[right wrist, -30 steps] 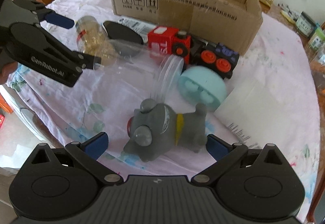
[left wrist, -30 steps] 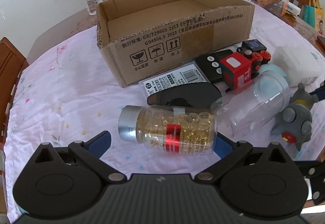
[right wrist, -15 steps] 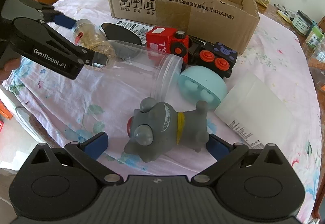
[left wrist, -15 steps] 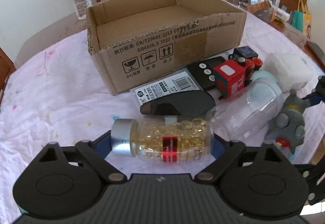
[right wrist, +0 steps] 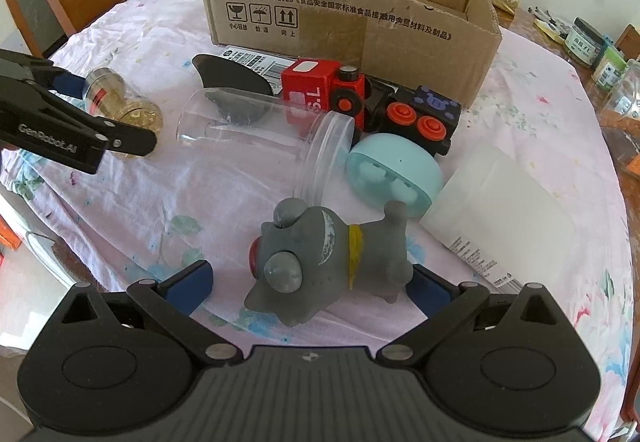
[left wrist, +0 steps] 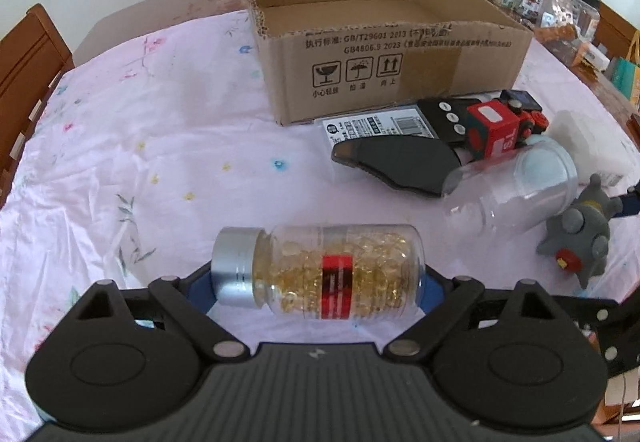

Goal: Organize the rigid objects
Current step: 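Grasp the gold-capsule bottle with the left tool while the right tool approaches the grey toy, then lift the capsule bottle with the left tool while the right tool grasps the grey toy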

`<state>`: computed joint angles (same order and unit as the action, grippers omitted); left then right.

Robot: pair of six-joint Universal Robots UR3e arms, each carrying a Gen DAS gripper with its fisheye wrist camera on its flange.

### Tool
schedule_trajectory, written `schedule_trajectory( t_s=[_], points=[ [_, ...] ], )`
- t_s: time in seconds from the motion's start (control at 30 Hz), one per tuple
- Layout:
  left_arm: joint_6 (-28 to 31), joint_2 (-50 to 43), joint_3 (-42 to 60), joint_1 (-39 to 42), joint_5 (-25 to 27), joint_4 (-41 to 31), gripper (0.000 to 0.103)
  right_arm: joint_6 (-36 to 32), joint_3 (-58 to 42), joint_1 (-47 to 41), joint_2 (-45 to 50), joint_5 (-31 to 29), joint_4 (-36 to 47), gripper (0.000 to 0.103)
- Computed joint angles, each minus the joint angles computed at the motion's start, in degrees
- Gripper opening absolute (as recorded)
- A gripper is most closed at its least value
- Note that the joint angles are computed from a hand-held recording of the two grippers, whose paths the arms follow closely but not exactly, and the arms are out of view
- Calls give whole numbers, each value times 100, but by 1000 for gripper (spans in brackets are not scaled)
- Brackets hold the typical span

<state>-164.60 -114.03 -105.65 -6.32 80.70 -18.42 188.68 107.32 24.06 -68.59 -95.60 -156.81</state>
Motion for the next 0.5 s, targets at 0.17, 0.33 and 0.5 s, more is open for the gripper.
schedule_trajectory(
  t_s=[0.17, 0.33, 0.5],
  points=[
    [-137, -149, -74, -15, 16, 340, 95, 46, -50, 13, 30, -29, 36, 103],
    [-212, -135, -70, -58, 82, 316, 95, 72, -159, 4, 66, -35, 162, 103],
    [-274, 0, -149, -83, 147, 244, 95, 256, -326, -1, 94, -100, 392, 103]
  ],
)
